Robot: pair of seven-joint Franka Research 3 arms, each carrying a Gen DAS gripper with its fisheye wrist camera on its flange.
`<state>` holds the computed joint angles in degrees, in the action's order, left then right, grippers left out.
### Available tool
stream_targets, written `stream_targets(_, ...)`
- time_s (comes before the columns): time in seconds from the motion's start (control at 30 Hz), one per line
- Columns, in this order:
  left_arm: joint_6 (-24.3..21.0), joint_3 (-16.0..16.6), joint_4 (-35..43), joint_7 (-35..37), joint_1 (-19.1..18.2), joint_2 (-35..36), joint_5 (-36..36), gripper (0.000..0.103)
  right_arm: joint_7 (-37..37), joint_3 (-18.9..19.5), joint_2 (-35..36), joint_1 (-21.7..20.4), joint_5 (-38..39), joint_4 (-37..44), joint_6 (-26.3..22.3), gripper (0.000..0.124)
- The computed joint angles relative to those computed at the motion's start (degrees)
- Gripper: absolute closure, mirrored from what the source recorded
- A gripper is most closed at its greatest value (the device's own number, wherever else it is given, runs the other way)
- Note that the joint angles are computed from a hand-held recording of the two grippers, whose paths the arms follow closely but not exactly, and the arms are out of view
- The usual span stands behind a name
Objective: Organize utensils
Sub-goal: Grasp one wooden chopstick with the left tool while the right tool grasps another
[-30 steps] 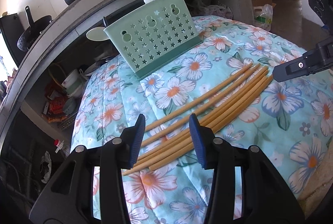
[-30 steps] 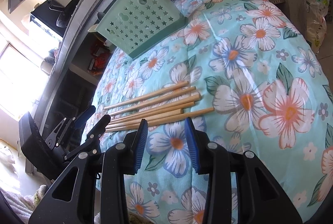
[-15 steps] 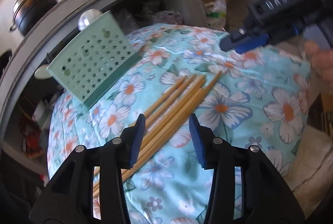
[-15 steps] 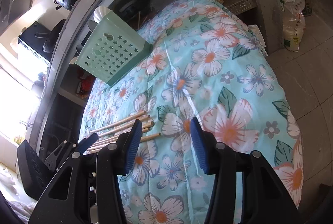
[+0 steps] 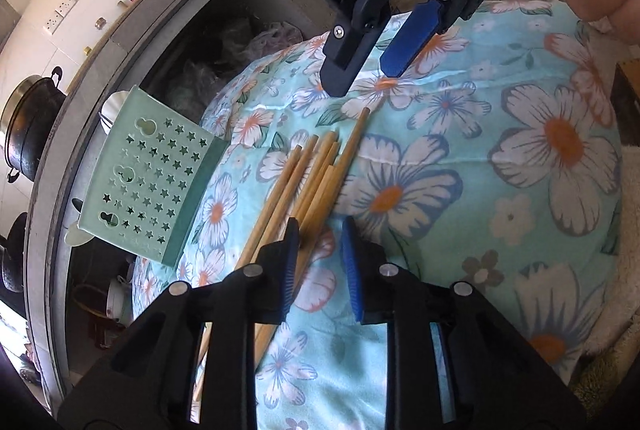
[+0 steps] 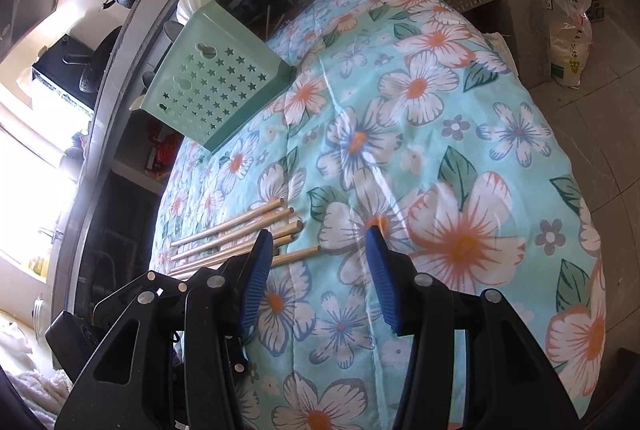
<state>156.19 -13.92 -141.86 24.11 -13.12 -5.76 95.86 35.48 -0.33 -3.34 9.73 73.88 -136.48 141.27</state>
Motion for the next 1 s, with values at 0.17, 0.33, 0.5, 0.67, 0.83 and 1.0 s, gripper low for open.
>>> stream_targets(0.17,-0.7,-0.1,-0.1,1.1,-0.2,-0.1,1.4,0.093,0.1,0.0,-0.1,0.0,0.0,-0.1,-0.3,0.077)
stream_targets(0.33,-0.4,-0.5,-2.5,5.6,-0.5,-2.7,-4.8,0.093,-0.3,-0.2,-0.3,-0.1,0.6,-0.2,-0.3,0.077)
stream_targets(0.5,-0.4,-0.6,-5.9,11.7,-0.1,-6.6,-13.5,0.092,-0.7,-0.3,-0.4,-0.3,0.7,-0.3,-0.4,0.077)
stream_targets(0.67,3.4,-0.2,-7.9,17.9,1.5,-9.5,-21.1,0.088,-1.0,-0.4,-0.4,-0.5,1.1,-0.3,-0.5,0.077)
stream_targets(0.83,7.1,-1.1,-7.2,21.7,3.3,-9.4,-26.4,0.081,-1.1,-0.5,-0.6,-0.7,1.3,-0.5,-0.8,0.077)
stream_targets(1.0,6.9,-2.7,-4.3,21.3,4.2,-5.8,-24.3,0.081,-1.3,-0.6,-0.7,-0.8,1.4,-0.6,-1.1,0.077)
